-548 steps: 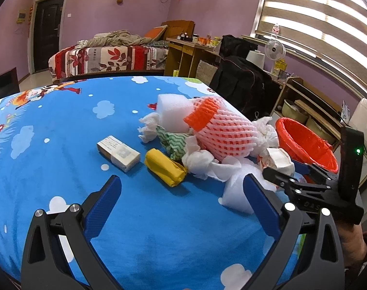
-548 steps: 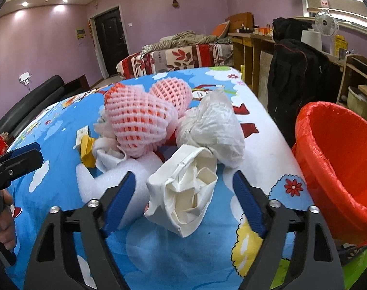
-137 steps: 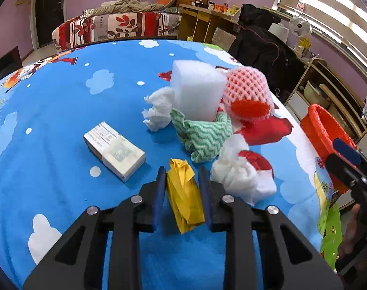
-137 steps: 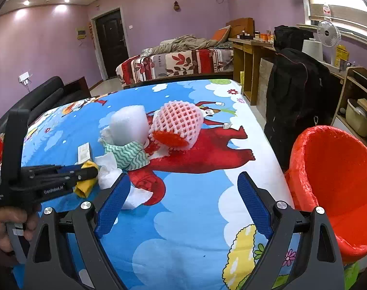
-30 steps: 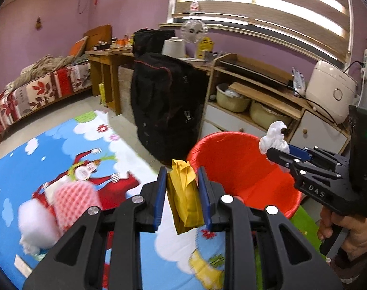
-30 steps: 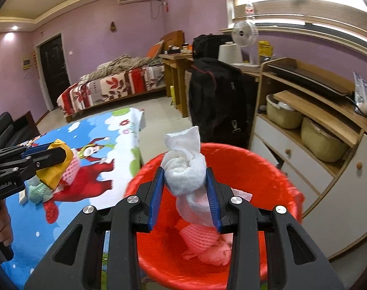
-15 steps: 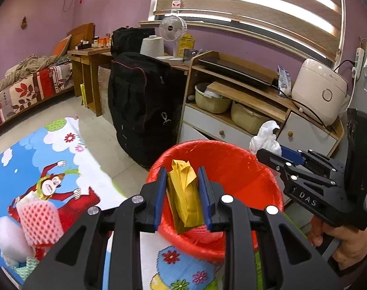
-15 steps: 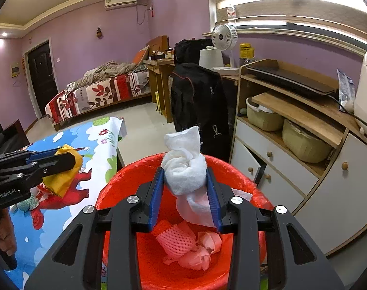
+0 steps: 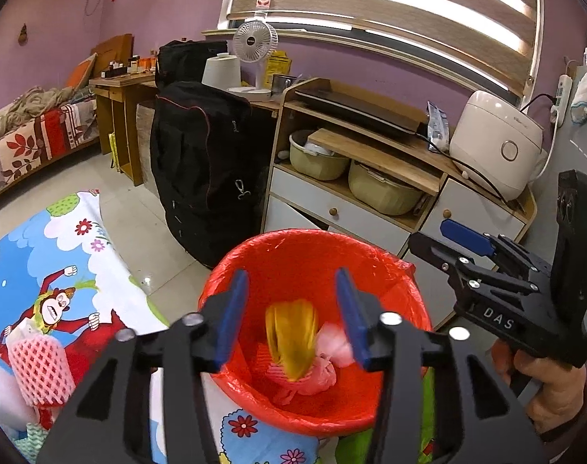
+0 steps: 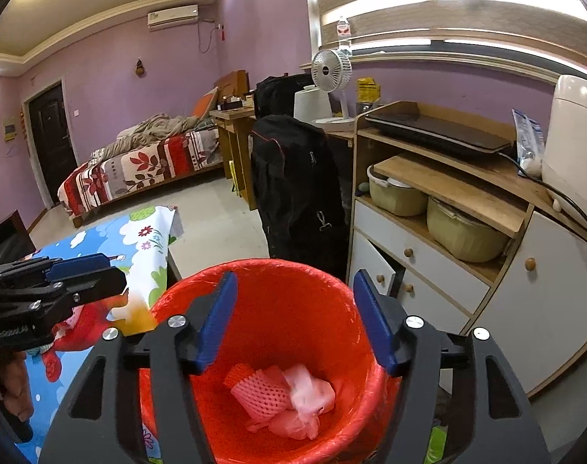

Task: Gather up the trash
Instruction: 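Move both grippers back over the trash on the bed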

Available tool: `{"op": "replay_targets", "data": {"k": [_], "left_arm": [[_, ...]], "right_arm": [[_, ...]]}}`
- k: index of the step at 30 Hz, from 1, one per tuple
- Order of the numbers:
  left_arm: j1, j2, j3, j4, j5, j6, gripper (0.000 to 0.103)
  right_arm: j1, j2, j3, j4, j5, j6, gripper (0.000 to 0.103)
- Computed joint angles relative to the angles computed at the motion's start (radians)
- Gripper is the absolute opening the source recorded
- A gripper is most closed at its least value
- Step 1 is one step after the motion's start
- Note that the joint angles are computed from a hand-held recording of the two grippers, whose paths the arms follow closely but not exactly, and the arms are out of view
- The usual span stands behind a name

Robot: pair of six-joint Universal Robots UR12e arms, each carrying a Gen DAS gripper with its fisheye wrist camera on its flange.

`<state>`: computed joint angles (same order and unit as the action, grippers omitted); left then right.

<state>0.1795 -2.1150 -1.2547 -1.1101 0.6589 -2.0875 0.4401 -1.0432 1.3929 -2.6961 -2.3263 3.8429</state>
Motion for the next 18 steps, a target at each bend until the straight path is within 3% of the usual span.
{"op": "replay_targets", "data": {"k": [10, 18], "left_arm": [[0.025, -0.002, -0.013, 0.071, -0.002, -0.065, 0.055], [0.055, 0.016, -0.055, 0.166, -0.013, -0.093, 0.056]], "right_arm": [[0.01, 0.006, 0.001, -0.033, -0.018, 0.005, 0.079], [0.024, 0.024, -0.02, -0.066, -0.01, -0.02, 0.083]]}}
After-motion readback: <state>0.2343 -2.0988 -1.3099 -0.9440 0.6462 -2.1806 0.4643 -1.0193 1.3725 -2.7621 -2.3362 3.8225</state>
